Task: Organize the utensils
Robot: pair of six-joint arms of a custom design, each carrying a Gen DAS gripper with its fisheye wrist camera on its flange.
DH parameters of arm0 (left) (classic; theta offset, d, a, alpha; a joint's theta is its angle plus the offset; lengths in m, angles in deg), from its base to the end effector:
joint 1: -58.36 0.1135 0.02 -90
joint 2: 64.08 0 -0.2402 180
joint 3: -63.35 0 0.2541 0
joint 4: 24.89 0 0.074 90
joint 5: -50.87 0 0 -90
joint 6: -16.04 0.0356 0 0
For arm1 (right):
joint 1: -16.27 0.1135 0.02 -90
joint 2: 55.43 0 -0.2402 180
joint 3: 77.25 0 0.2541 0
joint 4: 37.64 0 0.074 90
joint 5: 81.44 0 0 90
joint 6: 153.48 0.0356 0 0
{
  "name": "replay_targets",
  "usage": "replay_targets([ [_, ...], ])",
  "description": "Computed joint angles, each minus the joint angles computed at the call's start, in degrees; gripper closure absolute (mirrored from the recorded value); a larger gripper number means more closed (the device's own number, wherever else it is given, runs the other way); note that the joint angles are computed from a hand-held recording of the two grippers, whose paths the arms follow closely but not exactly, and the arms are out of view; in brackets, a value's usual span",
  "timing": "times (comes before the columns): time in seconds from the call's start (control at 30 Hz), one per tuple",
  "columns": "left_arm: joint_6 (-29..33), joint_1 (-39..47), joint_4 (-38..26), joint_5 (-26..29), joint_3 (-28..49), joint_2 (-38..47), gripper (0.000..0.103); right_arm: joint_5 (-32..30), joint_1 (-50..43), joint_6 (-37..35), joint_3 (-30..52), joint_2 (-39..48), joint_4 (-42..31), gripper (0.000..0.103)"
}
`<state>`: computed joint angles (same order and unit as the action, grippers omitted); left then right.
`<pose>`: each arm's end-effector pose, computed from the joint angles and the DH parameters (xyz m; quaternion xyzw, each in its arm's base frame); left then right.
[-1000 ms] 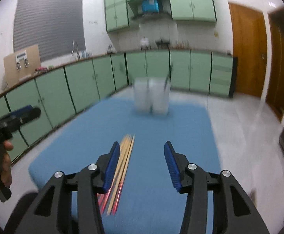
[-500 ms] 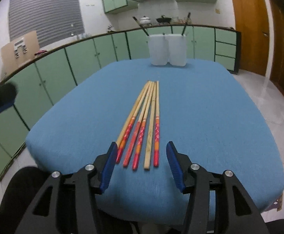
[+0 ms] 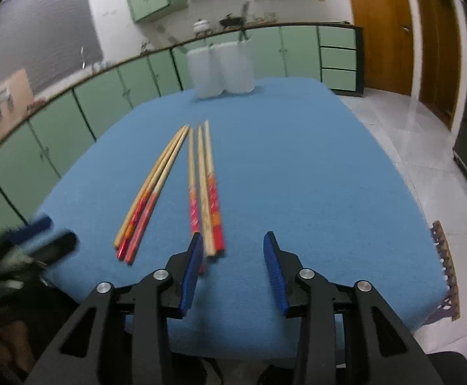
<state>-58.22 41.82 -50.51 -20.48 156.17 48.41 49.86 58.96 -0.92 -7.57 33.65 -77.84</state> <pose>0.4060 -0.1325 0.1733 0.3129 0.8595 -0.1525 0.3743 0.2414 0.1907 0.1824 0.2469 0.8735 -0.0116 0.4194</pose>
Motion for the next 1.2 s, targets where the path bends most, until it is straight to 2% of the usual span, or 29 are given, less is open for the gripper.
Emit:
replay_targets([
  [0.07,0.3,-0.7,-0.5,-2.1,1.6,1.9,0.027,-1.1,-1.2,-1.6,-0.3,-0.4,-0.2,0.063],
  [0.17,0.7,-0.7,-3.8,-0.9,4.5,4.2,0.031,-3.4,-1.3,-3.4,-0.9,-0.2,0.4,0.063],
  [0.33,2.2,-2.3,-0.5,-2.9,0.9,3.4,0.029,-2.8,0.7,-3.2,-0.8,0.8,0.3,0.062],
  [0.57,-0.3,-3.8,-0.1,-3.5,2.3,4.7,0.028,-2.8,-0.2,-7.8,0.9,3.4,2.9,0.054],
  [0.73,-3.2,-3.2,0.5,-5.4,3.3,5.4,0.034,-2.5,0.0,-10.7,1.8,5.1,4.4,0.054],
  [0.8,-3.9,-2.8,0.3,-5.3,3.6,5.5,0.037,-2.2,-0.2,-11.9,2.0,5.5,5.1,0.057],
  [0.87,-4.2,-2.8,0.3,-5.1,4.0,5.6,0.04,-1.4,-0.8,-11.9,2.0,5.6,4.9,0.072],
  [0.9,-3.7,-2.9,0.5,-5.0,4.0,5.7,0.041,-1.5,-1.1,-11.8,1.3,5.3,5.4,0.073],
  [1.1,-2.2,-3.5,1.3,-3.8,5.3,7.3,0.038,-1.6,-1.1,-13.5,0.1,4.7,7.4,0.074],
  [1.2,-2.5,-3.1,1.2,-3.8,6.1,7.8,0.04,-2.0,-2.0,-10.8,-2.6,1.0,6.7,0.073],
])
